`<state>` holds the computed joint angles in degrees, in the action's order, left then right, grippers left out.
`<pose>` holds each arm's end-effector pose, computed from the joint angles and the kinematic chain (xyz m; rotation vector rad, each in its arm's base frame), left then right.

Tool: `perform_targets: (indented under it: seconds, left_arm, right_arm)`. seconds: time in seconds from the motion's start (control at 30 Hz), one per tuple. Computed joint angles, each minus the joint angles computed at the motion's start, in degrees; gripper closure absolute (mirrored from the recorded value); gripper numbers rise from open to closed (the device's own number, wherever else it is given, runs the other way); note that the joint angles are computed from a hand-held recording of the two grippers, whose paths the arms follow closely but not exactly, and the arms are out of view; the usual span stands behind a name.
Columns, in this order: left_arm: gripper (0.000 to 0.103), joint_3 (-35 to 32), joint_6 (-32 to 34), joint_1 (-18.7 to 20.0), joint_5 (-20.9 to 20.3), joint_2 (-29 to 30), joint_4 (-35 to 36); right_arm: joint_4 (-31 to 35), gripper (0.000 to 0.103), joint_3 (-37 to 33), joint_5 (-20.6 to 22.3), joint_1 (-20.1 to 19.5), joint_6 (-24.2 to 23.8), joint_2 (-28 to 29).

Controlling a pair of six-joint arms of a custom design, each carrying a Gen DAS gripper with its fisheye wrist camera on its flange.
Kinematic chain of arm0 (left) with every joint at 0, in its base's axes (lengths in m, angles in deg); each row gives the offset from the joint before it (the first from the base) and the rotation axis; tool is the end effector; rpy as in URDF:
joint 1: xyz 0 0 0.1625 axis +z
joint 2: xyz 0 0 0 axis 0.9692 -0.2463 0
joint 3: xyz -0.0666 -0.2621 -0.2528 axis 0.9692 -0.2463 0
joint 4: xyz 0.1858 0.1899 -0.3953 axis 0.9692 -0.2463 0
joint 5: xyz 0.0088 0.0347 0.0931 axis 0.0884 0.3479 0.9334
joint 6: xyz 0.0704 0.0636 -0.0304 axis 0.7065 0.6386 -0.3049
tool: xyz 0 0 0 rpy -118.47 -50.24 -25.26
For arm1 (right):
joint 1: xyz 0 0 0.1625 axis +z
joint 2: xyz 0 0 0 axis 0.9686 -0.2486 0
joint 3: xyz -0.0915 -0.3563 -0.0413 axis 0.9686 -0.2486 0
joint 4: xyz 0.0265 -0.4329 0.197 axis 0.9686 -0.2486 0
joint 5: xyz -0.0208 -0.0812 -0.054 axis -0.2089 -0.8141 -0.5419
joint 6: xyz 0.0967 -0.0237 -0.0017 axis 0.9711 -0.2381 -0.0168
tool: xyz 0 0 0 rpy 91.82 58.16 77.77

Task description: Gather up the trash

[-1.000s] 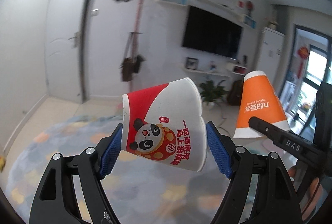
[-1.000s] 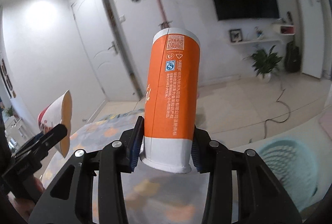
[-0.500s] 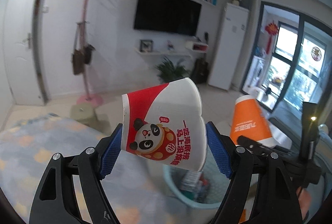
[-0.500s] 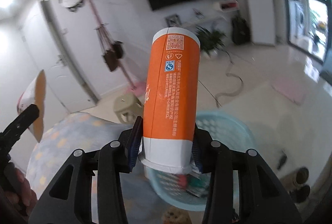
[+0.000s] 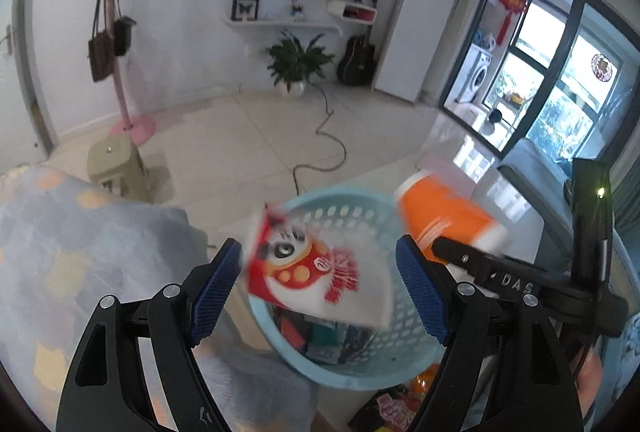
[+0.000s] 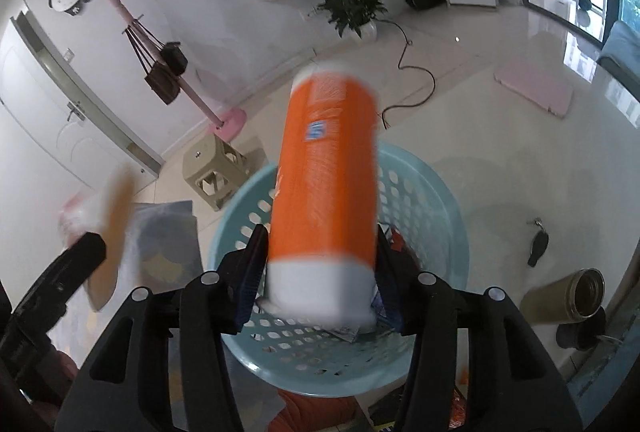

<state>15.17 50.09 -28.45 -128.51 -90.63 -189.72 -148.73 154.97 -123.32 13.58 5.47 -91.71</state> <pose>-0.3500 -0.6251 0.0517 1.1515 2.6095 -0.5359 0.0695 -0.5187 0.2810 -0.4645 -2.3095 1.1749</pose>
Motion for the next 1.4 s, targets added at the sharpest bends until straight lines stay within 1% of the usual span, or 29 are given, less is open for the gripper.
perform_targets:
  seconds: [0.07, 0.13, 0.27, 0.33, 0.47, 0.53, 0.57, 0.63, 0.7, 0.77, 0.87, 0.9, 0.93, 1.0, 1.1, 1.27, 1.4]
  left_arm:
    - [0.025, 0.1, 0.2, 0.3, 0.2, 0.0, 0.9]
    - [0.025, 0.5, 0.8, 0.3, 0.8, -0.5, 1.0]
    - [0.025, 2.5, 1.8, 0.0, 0.5, -3.0, -0.2]
    - [0.023, 3.5, 1.7, -0.4, 0.7, -4.1, -1.2]
    - [0.021, 7.3, 2.5, -1.9, 3.2, -7.9, -5.8]
    - [0.019, 9.4, 3.3, -2.8, 5.1, -9.8, -8.9]
    - [0.019, 11.1, 4.1, -3.3, 6.4, -11.2, -11.3]
    - [0.018, 13.5, 5.1, -4.1, 9.0, -13.2, -14.8]
    - [0.017, 16.0, 6.2, -4.7, 11.4, -15.6, -18.0]
    - [0.015, 18.6, 6.9, -5.5, 13.8, -17.9, -21.1]
    - [0.013, 21.8, 7.6, -6.9, 17.9, -20.6, -24.9]
    - [0.013, 22.7, 7.7, -7.5, 19.7, -21.2, -25.9]
    - [0.013, 23.9, 7.7, -7.9, 21.4, -22.1, -27.0]
    - [0.013, 25.4, 6.7, -8.5, 23.0, -23.5, -27.1]
    - [0.013, 27.5, 4.7, -8.3, 23.5, -26.1, -26.3]
    - [0.013, 30.3, 2.8, -8.0, 25.3, -29.0, -26.9]
    - [0.013, 31.4, 2.3, -8.1, 26.4, -30.3, -27.5]
  right_arm:
    - [0.3, 0.051, 0.0, -0.3, -0.2, 0.1, 0.1]
    - [0.5, 0.050, 0.0, -0.1, -0.3, 0.1, 0.0]
    - [0.8, 0.050, 0.7, 0.7, -0.1, -0.4, -1.3]
    - [-0.2, 0.050, 0.7, 0.1, 1.3, -1.6, -1.0]
    - [-2.9, 0.050, 0.7, -1.3, 4.6, -5.2, -0.3]
    - [-6.0, 0.049, 0.4, -3.7, 7.3, -8.4, 1.1]
    - [-7.6, 0.046, 0.3, -4.7, 8.5, -10.0, 1.8]
    - [-12.3, 0.042, 0.1, -7.2, 11.4, -13.7, 3.6]
    - [-16.5, 0.041, 0.2, -8.8, 13.7, -16.4, 4.9]
    - [-19.0, 0.038, 0.5, -9.8, 15.5, -17.8, 5.5]
    - [-23.1, 0.035, -0.3, -13.2, 18.5, -20.6, 7.7]
    - [-24.7, 0.035, -0.7, -14.2, 19.3, -22.0, 8.7]
    - [-27.4, 0.034, -1.4, -16.1, 20.7, -24.4, 10.4]
    - [-31.0, 0.032, -2.2, -17.9, 22.0, -27.2, 12.5]
    - [-35.7, 0.030, -3.3, -19.4, 23.9, -30.9, 15.9]
    - [-40.1, 0.030, -4.2, -20.6, 25.2, -33.7, 20.4]
    - [-41.6, 0.030, -4.9, -21.1, 25.9, -35.2, 22.9]
